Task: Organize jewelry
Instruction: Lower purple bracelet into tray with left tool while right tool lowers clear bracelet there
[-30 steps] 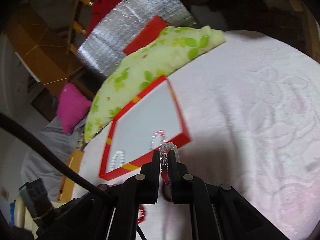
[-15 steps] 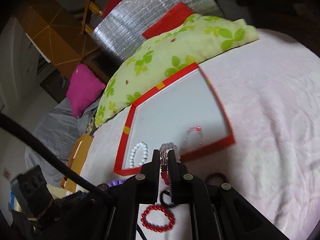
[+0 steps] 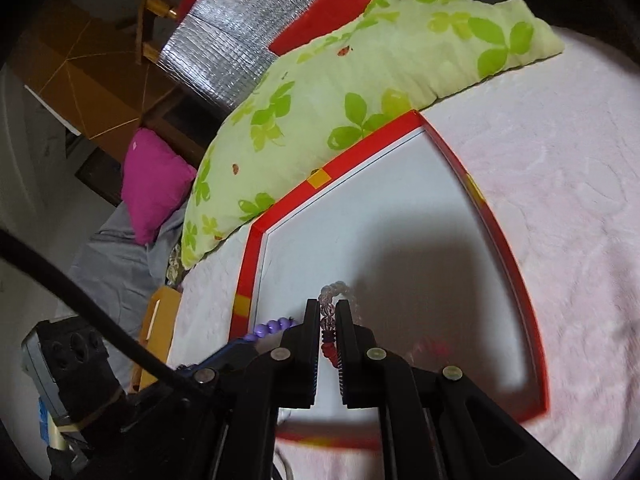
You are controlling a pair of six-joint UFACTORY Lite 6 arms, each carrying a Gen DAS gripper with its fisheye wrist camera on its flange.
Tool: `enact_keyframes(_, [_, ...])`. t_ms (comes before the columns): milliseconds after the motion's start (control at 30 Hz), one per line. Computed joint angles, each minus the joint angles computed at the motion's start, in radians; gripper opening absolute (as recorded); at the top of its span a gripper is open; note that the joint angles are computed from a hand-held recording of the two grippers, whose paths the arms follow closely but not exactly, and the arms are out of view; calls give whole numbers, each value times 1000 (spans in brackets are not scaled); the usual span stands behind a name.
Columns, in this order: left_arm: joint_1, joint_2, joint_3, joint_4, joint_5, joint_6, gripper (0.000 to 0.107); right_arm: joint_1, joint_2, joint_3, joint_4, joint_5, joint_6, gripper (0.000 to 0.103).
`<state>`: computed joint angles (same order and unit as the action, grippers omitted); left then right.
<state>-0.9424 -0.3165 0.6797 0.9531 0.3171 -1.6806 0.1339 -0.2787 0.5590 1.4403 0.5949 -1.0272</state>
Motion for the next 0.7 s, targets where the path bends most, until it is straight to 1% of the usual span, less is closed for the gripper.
enact_keyframes(67, [15,42,21,44,26,-30,12,23,64,33,49,-47,-36,9])
enact_keyframes(100, [26,52,21,48,34,-37,16,20,90,43,72,-61,-51,12])
enact_keyframes(133, [33,47,12,50,32,-41,20,9,107,46,90,-70,-58,12])
enact_keyframes(200, [13,39,6,68,79,-65,44,-30,115,41,98,-55,-62,13])
enact_keyframes(233, [-22,39,11,91,142,-85,49,-45,106,36,93,-48,-55,13])
enact_keyframes(267, [-61,42,22,100,209,-93,57,-64,84,25,87,-40,-49,13])
enact_keyframes(300, [-85,43,29,96,252,-87,60,-79,53,10,78,-37,-39,13])
enact_keyframes(333, [-117,39,35,84,296,-76,60,-89,29,-2,68,-35,-30,13])
enact_keyframes(400, [-159,25,36,61,344,-64,63,-97,-40,-29,4,-40,33,13])
enact_keyframes(500, [-254,23,46,34,489,-71,66,-94,-136,-61,-137,-36,158,14])
enact_keyframes(533, [-273,31,53,27,524,-69,66,-91,-170,-69,-200,-30,220,23])
enact_keyframes(567, [-305,36,60,14,582,-69,66,-96,-198,-79,-240,-19,257,28])
enact_keyframes(600, [-329,31,59,9,621,-74,66,-100,-238,-94,-273,-10,288,39])
enact_keyframes(633, [-340,29,58,8,639,-79,67,-105,-271,-107,-293,-8,305,47])
enact_keyframes(700, [-376,10,53,-2,698,-93,69,-99,-353,-124,-384,-16,381,48])
